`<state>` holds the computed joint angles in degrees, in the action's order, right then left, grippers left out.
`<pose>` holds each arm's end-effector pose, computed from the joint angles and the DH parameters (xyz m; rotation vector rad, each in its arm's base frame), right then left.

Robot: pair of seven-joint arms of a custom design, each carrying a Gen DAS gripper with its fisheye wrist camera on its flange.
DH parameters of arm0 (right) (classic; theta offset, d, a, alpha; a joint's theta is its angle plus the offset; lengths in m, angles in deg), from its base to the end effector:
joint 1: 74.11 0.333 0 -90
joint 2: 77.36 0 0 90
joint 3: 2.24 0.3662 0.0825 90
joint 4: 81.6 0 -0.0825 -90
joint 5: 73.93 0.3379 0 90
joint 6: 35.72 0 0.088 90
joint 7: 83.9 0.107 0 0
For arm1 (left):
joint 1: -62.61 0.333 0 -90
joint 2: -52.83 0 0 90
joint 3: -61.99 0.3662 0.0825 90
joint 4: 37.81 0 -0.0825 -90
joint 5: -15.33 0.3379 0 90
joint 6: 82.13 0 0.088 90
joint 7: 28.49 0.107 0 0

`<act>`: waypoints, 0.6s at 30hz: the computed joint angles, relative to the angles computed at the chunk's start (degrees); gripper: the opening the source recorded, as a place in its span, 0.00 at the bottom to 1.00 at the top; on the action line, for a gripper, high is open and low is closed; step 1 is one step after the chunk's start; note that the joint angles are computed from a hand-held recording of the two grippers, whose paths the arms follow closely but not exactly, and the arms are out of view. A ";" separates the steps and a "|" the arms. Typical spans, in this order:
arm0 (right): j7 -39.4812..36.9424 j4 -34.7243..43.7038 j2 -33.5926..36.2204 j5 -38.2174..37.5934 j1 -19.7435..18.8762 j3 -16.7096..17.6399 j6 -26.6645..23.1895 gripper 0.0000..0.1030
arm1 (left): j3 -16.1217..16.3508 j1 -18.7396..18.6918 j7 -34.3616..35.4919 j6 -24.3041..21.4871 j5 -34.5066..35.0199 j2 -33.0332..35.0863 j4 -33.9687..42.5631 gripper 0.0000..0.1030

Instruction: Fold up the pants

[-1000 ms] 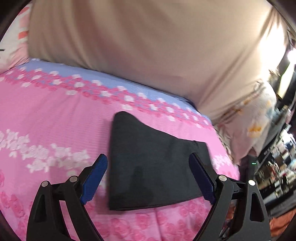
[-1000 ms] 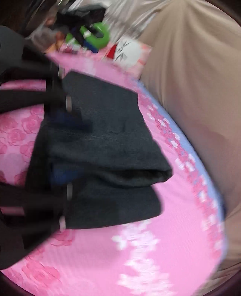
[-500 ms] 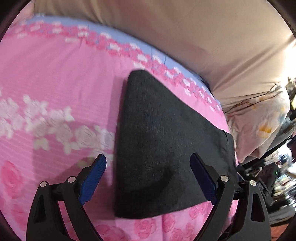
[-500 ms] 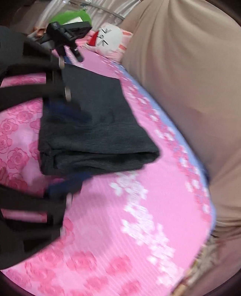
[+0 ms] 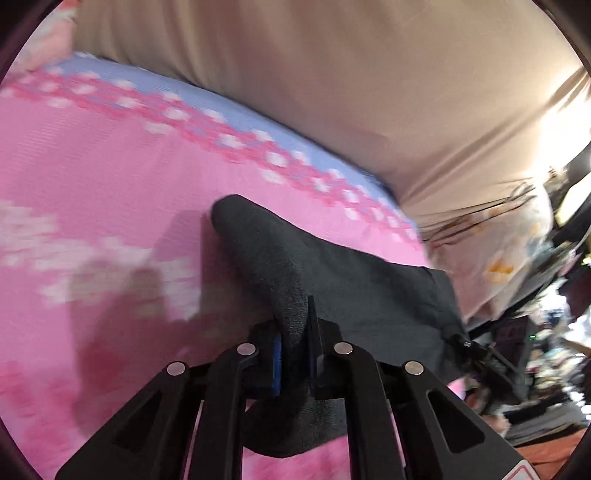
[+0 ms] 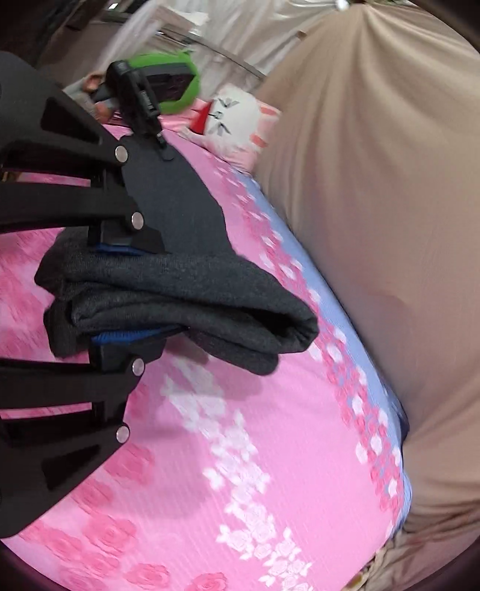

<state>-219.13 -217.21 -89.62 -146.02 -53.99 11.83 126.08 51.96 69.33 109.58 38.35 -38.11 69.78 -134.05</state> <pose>0.3397 0.2978 0.5279 -1.0000 1.9848 -0.3269 0.6342 -0.0603 0.5291 1.4271 -2.2371 1.2109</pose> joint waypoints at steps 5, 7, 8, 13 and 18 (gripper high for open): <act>6.45 -2.30 3.14 0.97 1.57 1.64 -2.87 0.54 | 2.18 -0.39 -3.43 5.34 7.18 0.84 -5.05 0.21; 3.61 -2.87 0.61 5.88 4.48 1.59 -7.66 0.55 | 1.59 1.12 -0.50 7.55 3.69 -1.54 -7.56 0.20; 0.39 -2.56 -1.26 8.44 5.75 2.44 -11.07 0.55 | 1.24 1.35 2.32 10.19 1.35 -3.97 -9.46 0.23; -9.01 -0.32 -1.71 13.53 7.51 3.37 -12.52 0.54 | 0.64 -0.81 22.83 11.20 -9.55 -14.73 -16.52 0.78; -11.67 1.08 2.74 13.63 6.72 1.58 -7.41 0.07 | 0.92 -6.86 33.33 2.88 -7.37 -18.61 -21.69 0.84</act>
